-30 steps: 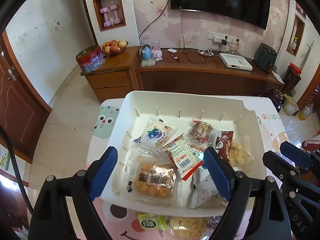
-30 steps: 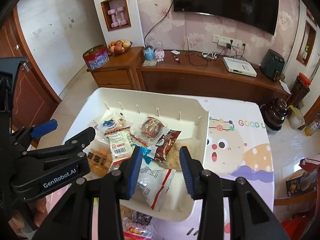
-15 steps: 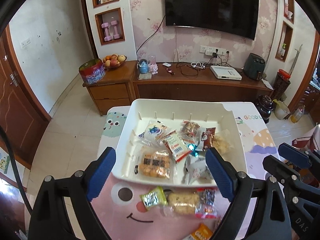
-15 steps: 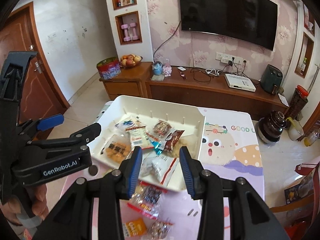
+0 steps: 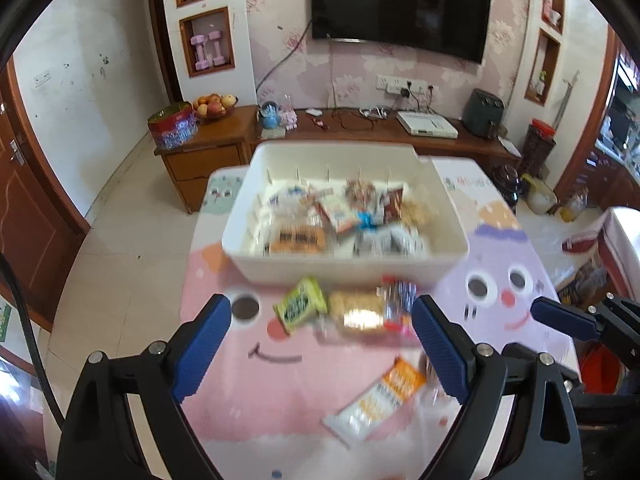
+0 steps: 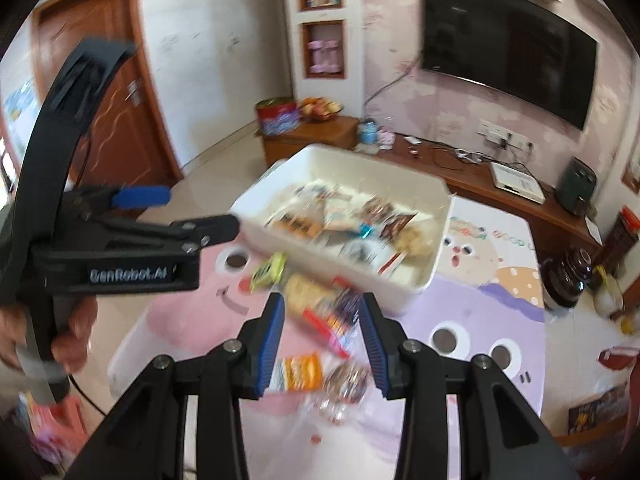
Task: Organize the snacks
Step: 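Withdraw both tools from the bin back toward the snack pile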
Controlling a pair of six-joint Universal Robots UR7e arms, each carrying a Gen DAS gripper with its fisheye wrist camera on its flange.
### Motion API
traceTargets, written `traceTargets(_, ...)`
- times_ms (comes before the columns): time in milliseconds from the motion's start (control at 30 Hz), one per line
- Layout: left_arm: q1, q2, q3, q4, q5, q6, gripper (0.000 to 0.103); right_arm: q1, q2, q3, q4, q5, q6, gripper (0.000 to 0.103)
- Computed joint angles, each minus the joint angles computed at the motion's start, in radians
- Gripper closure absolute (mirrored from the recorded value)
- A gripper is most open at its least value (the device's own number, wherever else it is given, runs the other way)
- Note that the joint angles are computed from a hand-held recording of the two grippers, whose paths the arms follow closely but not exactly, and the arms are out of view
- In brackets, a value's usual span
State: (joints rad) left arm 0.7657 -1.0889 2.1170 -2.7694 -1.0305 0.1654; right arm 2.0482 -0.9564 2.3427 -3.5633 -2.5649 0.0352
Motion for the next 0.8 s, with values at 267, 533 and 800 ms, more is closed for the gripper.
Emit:
traceTargets(267,0.061,-0.079,0.19,-0.012,-0.005,0.019,0.012,-0.029,0.161,0.088,-0.059,0.095,-0.013,0.064)
traceTargets(533,0.134,-0.113,0.298,-0.038,0.023,0.021,0.012,-0.075,0.28,0.111,-0.124,0.232,-0.127,0.064)
traceTargets(800,0.196,-0.131,0.291,-0.019,0.042,-0.01,0.012,-0.075,0.357,0.065,-0.073,0.29,-0.283,0.064)
